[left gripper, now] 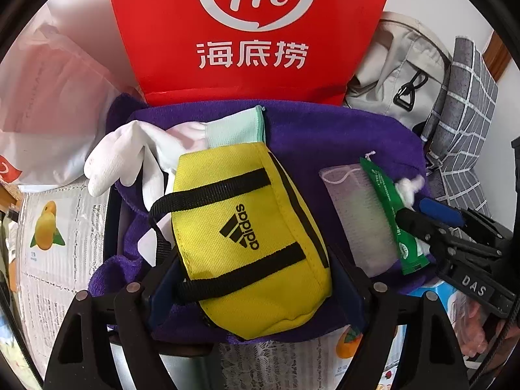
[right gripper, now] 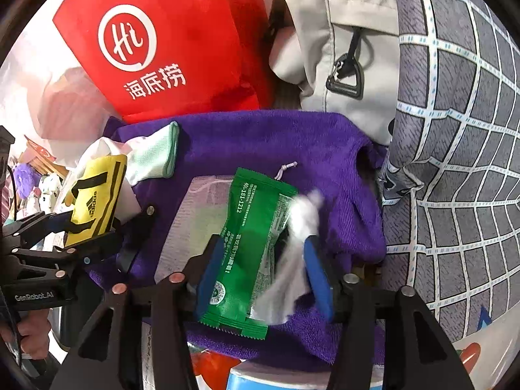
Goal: Organize soft objects
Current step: 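Lower the white tissue onto the purple towel and open the right gripper, then lower the yellow adidas bag onto the towel and open the left gripper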
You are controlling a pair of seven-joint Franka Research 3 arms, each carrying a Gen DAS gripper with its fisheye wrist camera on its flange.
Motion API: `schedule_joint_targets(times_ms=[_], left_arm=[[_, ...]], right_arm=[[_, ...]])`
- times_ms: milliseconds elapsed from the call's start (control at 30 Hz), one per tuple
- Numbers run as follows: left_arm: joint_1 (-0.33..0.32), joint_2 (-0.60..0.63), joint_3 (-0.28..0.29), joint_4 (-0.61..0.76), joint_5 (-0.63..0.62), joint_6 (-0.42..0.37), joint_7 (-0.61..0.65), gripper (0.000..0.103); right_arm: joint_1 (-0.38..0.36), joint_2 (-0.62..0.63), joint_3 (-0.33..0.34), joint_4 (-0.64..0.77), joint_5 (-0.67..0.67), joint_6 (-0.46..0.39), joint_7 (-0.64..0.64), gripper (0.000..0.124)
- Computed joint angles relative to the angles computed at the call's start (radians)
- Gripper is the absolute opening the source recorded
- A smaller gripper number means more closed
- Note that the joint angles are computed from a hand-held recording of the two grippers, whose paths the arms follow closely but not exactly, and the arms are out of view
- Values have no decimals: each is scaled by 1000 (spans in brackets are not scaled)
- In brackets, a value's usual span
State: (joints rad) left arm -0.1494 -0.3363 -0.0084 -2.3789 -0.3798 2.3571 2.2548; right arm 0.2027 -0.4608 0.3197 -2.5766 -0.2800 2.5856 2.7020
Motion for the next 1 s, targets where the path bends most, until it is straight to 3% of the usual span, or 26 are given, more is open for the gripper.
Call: schedule_joint_targets(times_ms=[233, 400, 700, 1000], left_arm=[[0, -22, 9, -4, -4, 0, 4, 83], [-3, -34, 53, 18, -82, -20, 47, 87], [47, -16, 65, 87, -140, -66, 47, 88], [64, -70, 98, 103, -207, -116, 98, 88]], right_arm=[[0, -28, 12, 7, -16, -22, -1, 59], [-4, -50, 36, 26, -47, -64, 6, 61], [3, -71, 91, 91, -135, -166, 43, 66], [95, -86, 157, 148, -163, -291, 117, 66]])
